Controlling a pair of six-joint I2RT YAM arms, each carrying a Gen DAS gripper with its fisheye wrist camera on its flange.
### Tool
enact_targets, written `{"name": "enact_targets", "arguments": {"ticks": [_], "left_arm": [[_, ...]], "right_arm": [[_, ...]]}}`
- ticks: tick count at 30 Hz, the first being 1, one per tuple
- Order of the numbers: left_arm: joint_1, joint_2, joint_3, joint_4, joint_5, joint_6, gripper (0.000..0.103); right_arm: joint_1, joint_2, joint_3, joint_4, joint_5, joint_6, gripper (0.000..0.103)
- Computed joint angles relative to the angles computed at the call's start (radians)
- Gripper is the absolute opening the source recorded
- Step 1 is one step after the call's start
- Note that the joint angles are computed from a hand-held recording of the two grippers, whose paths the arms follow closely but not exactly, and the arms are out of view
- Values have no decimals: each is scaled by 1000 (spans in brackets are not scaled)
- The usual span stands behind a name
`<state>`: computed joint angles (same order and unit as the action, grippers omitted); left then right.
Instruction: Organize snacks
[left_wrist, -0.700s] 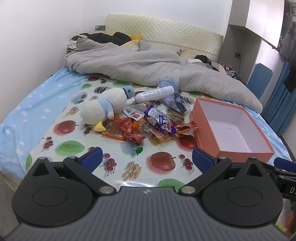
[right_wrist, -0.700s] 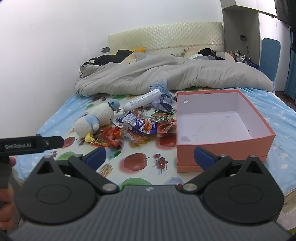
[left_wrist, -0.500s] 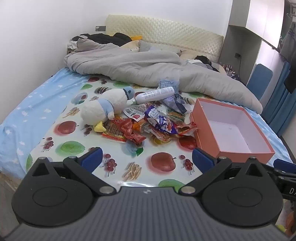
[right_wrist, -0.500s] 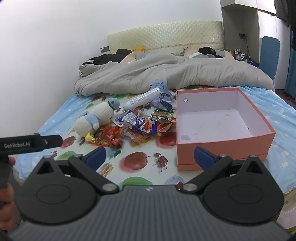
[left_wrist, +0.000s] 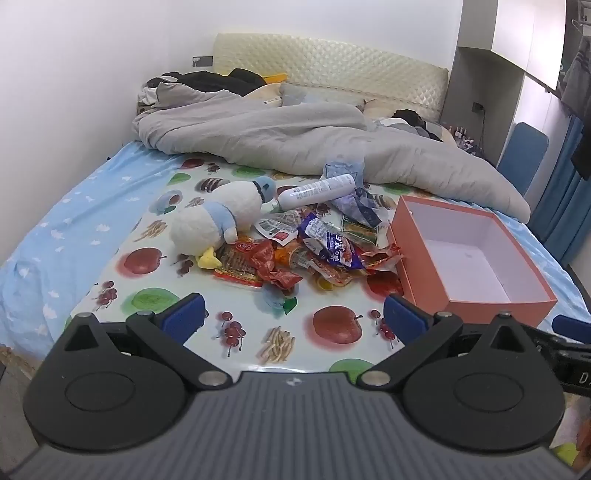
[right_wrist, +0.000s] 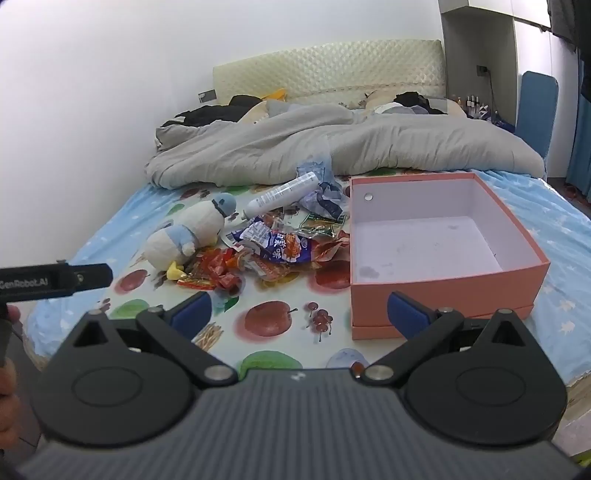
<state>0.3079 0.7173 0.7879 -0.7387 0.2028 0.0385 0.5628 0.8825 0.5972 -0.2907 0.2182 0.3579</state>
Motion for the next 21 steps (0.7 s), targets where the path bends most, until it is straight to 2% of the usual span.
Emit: {"name": "enact_targets", "arguments": {"ticks": [12, 15, 21], "left_arm": [[-37, 19, 3, 17, -22, 16, 103], [-22, 20, -10, 32, 10, 28, 103], [-68, 28, -36, 61, 14, 4, 103]], "right_arm": [[-11, 2, 1, -5, 24, -24, 103], [-13, -3, 3, 0, 33, -20, 103], [-16, -1, -4, 8, 30, -16, 103]]}}
